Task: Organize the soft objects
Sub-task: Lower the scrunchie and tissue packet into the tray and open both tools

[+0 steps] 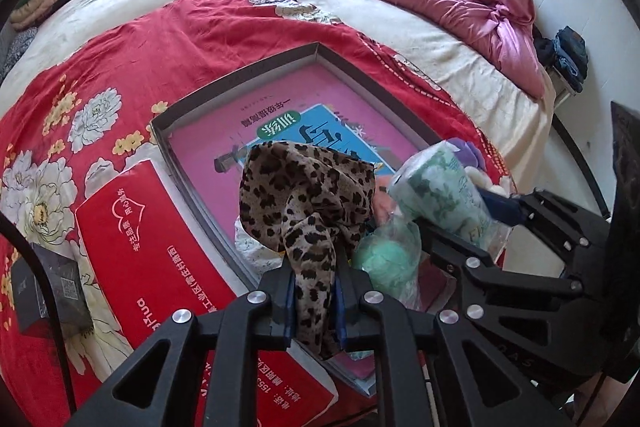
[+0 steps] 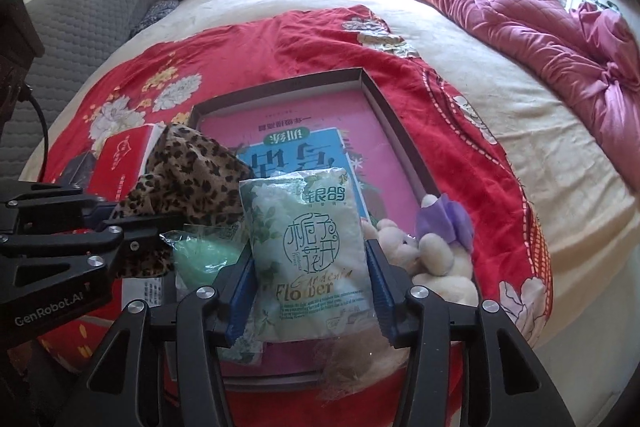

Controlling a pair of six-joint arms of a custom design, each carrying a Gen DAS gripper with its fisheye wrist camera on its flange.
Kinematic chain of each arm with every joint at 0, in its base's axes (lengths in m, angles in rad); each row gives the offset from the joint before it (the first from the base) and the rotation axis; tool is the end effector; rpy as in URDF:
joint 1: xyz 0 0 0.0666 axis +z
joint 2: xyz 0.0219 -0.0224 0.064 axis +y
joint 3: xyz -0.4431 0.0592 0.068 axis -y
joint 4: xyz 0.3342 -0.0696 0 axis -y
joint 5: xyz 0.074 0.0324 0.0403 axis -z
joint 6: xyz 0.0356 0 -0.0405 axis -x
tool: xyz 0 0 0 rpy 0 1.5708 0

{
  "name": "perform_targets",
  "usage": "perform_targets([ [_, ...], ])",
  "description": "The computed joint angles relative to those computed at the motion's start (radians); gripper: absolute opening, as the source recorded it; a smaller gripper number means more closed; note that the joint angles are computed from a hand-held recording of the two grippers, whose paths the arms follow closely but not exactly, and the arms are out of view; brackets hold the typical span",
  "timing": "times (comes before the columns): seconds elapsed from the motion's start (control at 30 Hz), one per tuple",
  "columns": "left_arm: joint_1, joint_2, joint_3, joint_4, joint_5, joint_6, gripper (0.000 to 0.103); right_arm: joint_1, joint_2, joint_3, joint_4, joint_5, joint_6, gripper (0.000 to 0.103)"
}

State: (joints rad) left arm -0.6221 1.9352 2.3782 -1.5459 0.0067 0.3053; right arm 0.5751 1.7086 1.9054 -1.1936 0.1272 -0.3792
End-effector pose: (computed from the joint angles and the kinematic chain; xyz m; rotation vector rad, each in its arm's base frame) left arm 0.4828 -0.3470 0.5657 0.4297 2.6764 -0.2970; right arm 0.4533 0.2880 0.5336 -0.2031 2.5602 0.2028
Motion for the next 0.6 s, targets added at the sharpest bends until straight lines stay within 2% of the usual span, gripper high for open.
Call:
perform_targets([
  [0.13, 0.0, -0.005, -0.013, 0.013, 0.009, -0.005, 0.018, 0.003, -0.003, -0.002, 0.005, 0.016, 0.009, 0.058],
  [0.23, 0.002, -0.012, -0.024, 0.027, 0.011, -0.004, 0.02, 0.0, -0.013, -0.02, 0.03, 0.011, 0.001, 0.065],
  [0.3, 0.003, -0.018, -0.03, 0.031, 0.014, -0.009, 0.028, -0.001, -0.023, -0.031, 0.048, 0.015, -0.007, 0.069],
  [0.47, 0.009, -0.037, -0.055, 0.057, 0.022, -0.011, 0.033, -0.007, -0.04, -0.041, 0.067, 0.02, -0.024, 0.07],
  [0.6, 0.011, -0.046, -0.067, 0.064, 0.014, -0.008, 0.046, -0.007, -0.052, -0.042, 0.067, 0.045, -0.036, 0.071],
])
